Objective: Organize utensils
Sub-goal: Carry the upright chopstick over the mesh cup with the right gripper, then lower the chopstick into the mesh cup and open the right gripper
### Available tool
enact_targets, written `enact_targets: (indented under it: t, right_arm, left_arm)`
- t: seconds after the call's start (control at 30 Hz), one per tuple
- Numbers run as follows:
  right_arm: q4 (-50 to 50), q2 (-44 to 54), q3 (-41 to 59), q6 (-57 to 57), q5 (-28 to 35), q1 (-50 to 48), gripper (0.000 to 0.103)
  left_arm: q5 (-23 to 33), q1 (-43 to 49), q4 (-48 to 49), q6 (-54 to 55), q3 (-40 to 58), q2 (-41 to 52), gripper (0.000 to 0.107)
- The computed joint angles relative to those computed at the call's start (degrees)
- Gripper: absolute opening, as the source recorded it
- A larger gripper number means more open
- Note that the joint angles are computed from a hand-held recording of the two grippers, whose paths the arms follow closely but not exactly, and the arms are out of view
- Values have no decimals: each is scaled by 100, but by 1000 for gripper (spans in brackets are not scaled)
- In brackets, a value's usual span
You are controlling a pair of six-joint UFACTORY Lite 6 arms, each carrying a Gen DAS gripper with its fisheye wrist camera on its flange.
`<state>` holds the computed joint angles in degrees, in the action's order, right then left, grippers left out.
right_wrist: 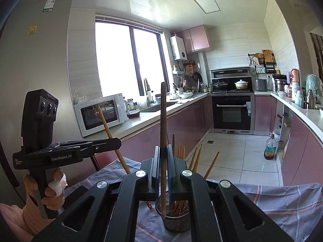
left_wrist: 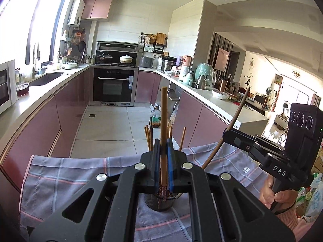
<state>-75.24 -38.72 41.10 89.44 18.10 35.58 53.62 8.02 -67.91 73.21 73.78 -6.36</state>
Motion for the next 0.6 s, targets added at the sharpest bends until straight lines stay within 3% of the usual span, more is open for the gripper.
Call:
enact_targets:
  t: [0.6]
  right_arm:
    - [-1225, 819, 169, 1305, -830, -940, 5]
  left_arm:
    - [-890, -975, 738, -794, 587, 682, 7]
